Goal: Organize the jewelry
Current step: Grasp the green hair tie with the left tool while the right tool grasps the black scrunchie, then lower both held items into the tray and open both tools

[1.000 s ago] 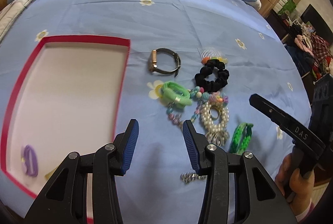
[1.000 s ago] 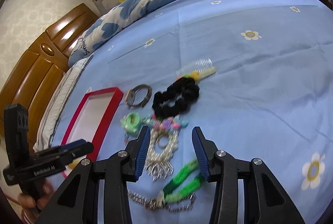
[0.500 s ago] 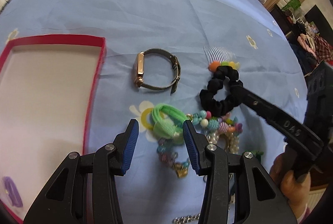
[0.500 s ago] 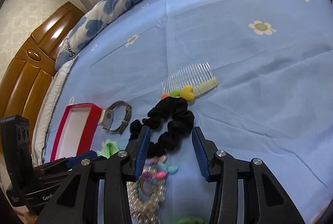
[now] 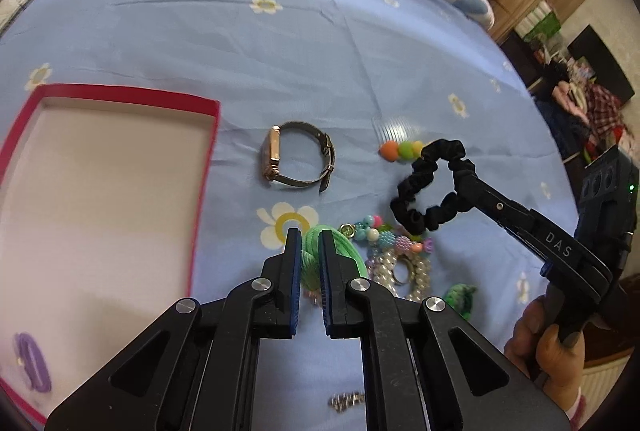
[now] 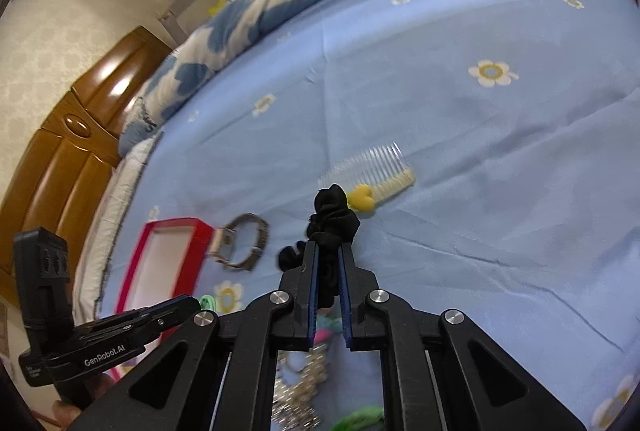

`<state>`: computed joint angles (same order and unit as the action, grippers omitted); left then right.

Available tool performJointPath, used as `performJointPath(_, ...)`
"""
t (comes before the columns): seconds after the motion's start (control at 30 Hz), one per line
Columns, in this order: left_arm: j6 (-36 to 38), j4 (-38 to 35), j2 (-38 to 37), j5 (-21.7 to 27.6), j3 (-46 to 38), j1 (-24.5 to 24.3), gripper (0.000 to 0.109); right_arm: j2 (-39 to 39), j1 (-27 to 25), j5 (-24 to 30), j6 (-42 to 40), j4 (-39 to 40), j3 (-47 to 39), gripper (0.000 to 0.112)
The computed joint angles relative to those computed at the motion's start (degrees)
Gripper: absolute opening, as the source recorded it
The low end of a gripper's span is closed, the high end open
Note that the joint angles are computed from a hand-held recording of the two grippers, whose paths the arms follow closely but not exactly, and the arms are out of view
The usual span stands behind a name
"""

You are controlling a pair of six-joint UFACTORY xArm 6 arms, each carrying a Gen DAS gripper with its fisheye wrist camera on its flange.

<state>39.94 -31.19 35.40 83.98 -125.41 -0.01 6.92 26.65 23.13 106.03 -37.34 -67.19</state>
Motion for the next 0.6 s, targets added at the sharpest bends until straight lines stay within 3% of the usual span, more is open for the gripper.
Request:
performJointPath(0.27, 1.1, -2.8, -2.9, 0.2, 0.9, 4.1, 0.007, 0.5, 2.4, -0.1, 2.5, -3.1, -4.1, 0.009)
performJointPath(0.6, -1.4, -2.8, 0.5, 0.6, -4.9, 9.5, 0.007, 8.3, 6.0, -1.7, -4.5, 1.9, -15.2, 0.009)
